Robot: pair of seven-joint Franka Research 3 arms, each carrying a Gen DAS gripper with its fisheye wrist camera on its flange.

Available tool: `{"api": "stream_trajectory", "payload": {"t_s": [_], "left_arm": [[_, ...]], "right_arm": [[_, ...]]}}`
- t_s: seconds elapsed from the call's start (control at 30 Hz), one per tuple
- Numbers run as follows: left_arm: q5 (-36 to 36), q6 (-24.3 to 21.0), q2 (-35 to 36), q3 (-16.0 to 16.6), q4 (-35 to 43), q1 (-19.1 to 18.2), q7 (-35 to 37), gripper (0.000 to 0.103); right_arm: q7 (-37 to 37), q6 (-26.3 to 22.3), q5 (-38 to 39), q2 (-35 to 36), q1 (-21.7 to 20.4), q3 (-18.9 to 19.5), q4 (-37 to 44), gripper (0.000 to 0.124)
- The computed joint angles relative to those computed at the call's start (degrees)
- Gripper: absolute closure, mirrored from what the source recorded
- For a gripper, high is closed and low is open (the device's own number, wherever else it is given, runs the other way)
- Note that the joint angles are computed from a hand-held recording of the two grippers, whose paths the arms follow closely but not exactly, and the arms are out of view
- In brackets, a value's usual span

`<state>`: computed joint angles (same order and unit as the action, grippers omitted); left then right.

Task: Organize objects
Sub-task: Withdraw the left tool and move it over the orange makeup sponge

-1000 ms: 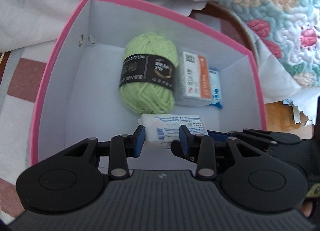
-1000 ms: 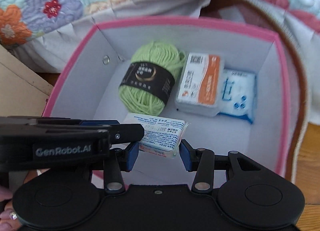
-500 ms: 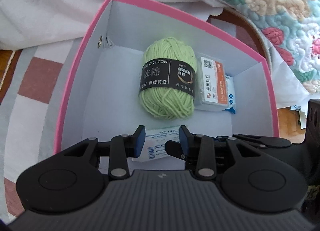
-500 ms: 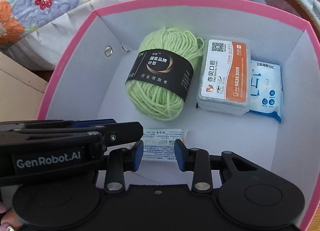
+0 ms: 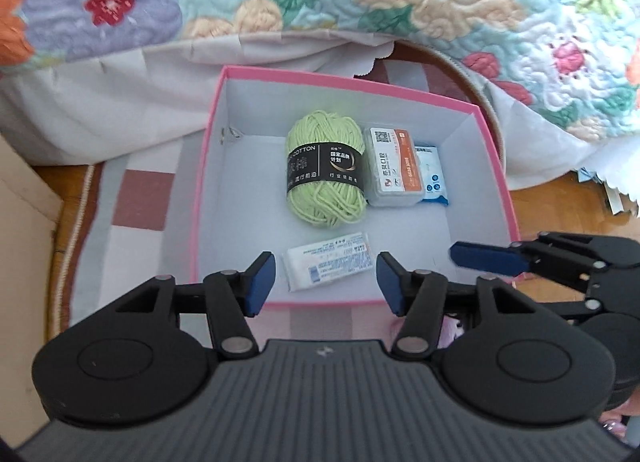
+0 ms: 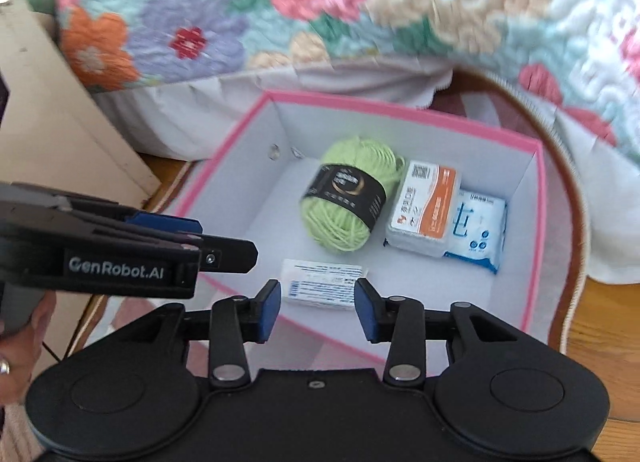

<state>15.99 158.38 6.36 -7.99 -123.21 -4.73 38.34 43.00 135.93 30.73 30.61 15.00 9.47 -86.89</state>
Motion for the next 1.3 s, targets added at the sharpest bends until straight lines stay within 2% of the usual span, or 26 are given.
{"api": "stream_trajectory", "payload": {"t_s": [0.17, 0.33, 0.43, 0.67, 0.83, 1.17, 1.3], "left_arm": [[1.34, -2.52, -6.25, -0.43, -3.11, -0.55, -1.43, 0.041], [3.64, -6.00, -12.24, -1.58, -5.91, -0.94, -4.54, 0.039], [1.75, -9.10, -15.78, -2.11, -6.96, -1.84, -4.25, 0.037], [-2.31, -12.26, -23.15, -3.07, -9.79, -4.44, -2.28, 0.033], [-1.20, -14.54, -27.64, -4.59, -10.95, -5.38, -3.39, 0.029], [-1.33, -16.24, -36.00, -6.68, -15.14, -8.58, -5.93, 0.025], [-0.95, -17.60, -37.53, -7.51, -15.89, -9.68, -6.91, 0.024]], "right_arm": [[-4.51, 2.05, 3.19, -6.68, -1.24, 0.86, -6.53, 0.072], [-10.89, 3.74, 8.46, -14.64, -2.03, 0.72, -13.60, 0.060], [-12.37, 2.67, 9.56, -18.23, -1.54, -0.41, -16.18, 0.060], [-16.62, 1.03, 12.51, -25.83, -0.65, -2.85, -21.73, 0.060], [-18.68, -1.87, 12.72, -31.25, -0.39, -4.89, -25.20, 0.056], [-24.17, -7.88, 12.18, -40.29, -0.42, -8.56, -31.15, 0.047], [-26.03, -8.41, 11.33, -43.58, -0.40, -9.30, -34.07, 0.046]]}}
